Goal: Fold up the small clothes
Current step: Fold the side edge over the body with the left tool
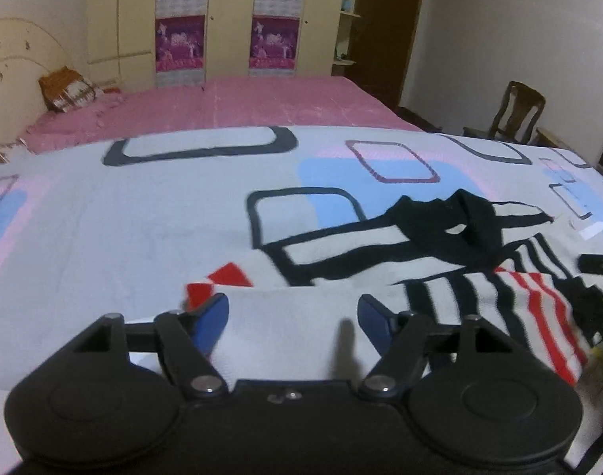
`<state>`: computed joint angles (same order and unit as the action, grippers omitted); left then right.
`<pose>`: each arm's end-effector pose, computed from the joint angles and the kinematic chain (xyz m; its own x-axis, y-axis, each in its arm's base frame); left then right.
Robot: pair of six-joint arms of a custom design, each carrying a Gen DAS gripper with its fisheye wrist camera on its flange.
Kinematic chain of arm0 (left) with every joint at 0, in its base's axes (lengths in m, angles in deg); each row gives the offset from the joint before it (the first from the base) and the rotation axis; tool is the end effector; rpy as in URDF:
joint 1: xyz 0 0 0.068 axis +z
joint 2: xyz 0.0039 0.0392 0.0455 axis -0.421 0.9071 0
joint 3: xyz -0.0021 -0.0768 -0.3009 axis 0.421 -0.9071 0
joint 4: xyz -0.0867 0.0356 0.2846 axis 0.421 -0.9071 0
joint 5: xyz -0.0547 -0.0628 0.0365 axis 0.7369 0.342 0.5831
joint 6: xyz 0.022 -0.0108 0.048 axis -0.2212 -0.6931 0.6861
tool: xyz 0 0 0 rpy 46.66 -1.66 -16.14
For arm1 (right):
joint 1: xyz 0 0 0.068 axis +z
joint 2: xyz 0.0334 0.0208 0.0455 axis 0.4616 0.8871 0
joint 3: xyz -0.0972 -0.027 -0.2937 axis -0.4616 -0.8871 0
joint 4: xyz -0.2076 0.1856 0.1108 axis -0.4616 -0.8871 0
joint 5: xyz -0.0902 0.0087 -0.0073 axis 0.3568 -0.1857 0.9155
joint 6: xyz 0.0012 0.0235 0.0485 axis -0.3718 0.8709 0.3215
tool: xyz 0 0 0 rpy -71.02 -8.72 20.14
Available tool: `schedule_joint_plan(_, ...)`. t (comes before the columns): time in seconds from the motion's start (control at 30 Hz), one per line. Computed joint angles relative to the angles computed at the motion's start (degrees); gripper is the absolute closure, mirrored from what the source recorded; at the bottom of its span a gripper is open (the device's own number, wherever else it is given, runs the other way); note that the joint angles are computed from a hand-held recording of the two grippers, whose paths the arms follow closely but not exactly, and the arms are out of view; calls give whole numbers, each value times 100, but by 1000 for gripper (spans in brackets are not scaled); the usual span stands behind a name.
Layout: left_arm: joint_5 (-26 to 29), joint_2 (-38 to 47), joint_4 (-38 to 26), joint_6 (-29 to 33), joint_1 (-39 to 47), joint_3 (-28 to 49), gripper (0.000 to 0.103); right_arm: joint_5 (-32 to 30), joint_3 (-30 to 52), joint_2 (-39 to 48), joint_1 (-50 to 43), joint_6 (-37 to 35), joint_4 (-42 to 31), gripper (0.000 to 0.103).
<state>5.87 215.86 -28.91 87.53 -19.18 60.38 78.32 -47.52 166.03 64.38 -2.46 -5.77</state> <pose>0.4529 0.0232 0.0177 -0.5394 0.4158 -0.7322 0.7004 0.7042 -0.1161 0.1981 0.1192 0.0851 -0.5061 0.4598 -0.7296 0.5443 0.8266 0.1434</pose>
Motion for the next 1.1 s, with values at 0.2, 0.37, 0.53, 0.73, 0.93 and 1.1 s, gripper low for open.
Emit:
schedule_joint_plan(0.2, -20, -276, 404, -115, -373, -541, 33, -493, 1395, 1458, 84, -618, 556, 73)
schedule_joint_plan(0.37, -234, 94, 267, 252, -365, -192, 30, -528, 1970, 2182, 212, -977, 482, 73)
schedule_joint_plan(0.53, -139, 406, -286, 425, -28, 478, 28, 475, 1912, 2205, 364, -132, -1163, 72)
schedule_joint_plan(0.73, -471, 104, 252, 196, -171, -21, 30, 141, 867, 1460, 81, -91, -492, 46)
schedule_joint_plan(0.93, -294, -784, 1258, 23, -395, -1550, 25, 115, 686, 884, 368, -446, -119, 46)
schedule_joint_plan(1.1, -653, -614, 1656, 68, -643, -1878, 22, -427, 885, 1306, 306, -791, 156, 46)
